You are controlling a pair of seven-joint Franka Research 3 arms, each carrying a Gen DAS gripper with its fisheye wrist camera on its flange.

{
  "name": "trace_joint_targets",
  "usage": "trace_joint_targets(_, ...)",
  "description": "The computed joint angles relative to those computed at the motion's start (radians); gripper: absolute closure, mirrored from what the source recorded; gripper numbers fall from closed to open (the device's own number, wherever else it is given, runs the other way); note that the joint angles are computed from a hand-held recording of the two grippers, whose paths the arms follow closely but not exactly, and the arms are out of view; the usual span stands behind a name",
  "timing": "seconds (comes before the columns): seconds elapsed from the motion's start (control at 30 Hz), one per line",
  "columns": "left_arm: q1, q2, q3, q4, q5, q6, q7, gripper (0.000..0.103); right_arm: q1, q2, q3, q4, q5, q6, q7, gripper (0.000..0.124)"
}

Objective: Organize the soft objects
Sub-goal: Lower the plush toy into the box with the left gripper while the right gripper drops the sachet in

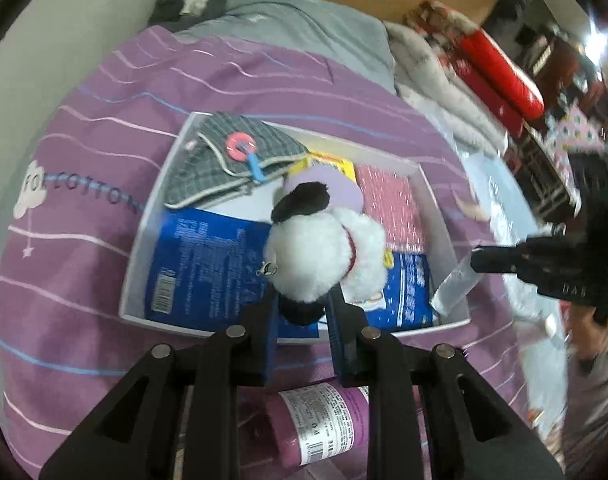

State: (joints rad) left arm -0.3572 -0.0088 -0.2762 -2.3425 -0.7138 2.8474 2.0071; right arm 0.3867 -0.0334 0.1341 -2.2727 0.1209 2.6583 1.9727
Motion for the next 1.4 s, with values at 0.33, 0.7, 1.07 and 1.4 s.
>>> trace_joint_targets(0.33,0.003,0.077,-0.048,0.056,0.151,-0.054,-0.065,0.079,0.016,0.142,-0.035,0.205,-0.139,-0.293,0.085,0.122)
trace_joint_targets(0.7,0.017,0.073,-0.060,0.052,0.183,-0.055,-0.087,0.079,0.043,0.188,-0.019,0.284,-0.131,-0.359,-0.056,0.122)
trace_joint_targets(1.07,0.020,0.077,-0.060,0.061,0.160,-0.070,-0.093,0.079,0.079,0.260,-0.045,0.348,-0.214,-0.408,0.024,0.122)
trace_joint_targets(1.4,0.014,0.046,-0.053,0.048,0.108,-0.080,-0.093,0.067,0.087,0.158,-0.067,0.225,-0.371,-0.207,0.333,0.062)
